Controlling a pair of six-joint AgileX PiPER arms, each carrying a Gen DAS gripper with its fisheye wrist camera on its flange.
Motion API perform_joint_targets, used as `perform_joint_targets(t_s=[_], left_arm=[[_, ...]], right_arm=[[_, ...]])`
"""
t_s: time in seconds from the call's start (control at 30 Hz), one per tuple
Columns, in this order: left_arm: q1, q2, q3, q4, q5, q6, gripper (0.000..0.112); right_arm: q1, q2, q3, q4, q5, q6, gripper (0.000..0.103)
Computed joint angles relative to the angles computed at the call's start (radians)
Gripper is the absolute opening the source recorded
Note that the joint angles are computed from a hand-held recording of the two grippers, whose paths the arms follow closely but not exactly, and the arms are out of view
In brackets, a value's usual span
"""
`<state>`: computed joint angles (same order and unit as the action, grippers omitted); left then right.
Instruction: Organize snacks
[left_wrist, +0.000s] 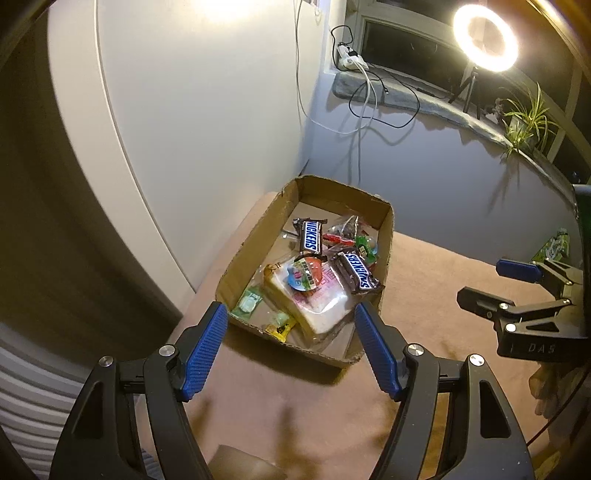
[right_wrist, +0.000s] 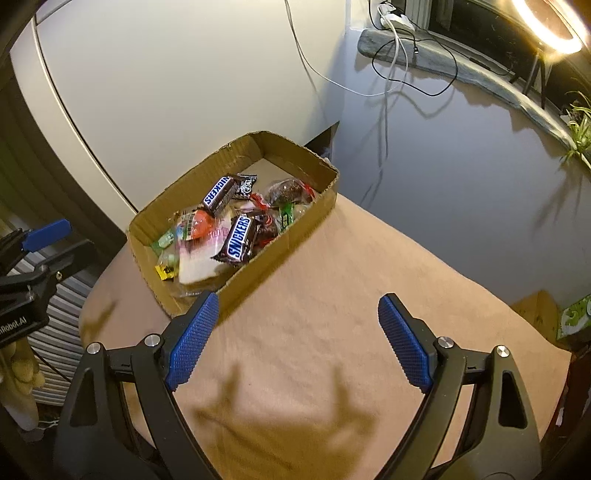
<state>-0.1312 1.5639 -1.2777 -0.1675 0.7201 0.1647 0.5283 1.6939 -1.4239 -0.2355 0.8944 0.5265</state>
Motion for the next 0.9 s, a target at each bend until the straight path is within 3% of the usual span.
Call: perform_joint_targets(t_s=[0.9], left_arm=[[-0.023,-0.048,0.025,0.009,-0.012,-0.015,0.072]], right_arm=[[0.030,-0.053,0.030,-0.046,0.008,0.061,0.090]])
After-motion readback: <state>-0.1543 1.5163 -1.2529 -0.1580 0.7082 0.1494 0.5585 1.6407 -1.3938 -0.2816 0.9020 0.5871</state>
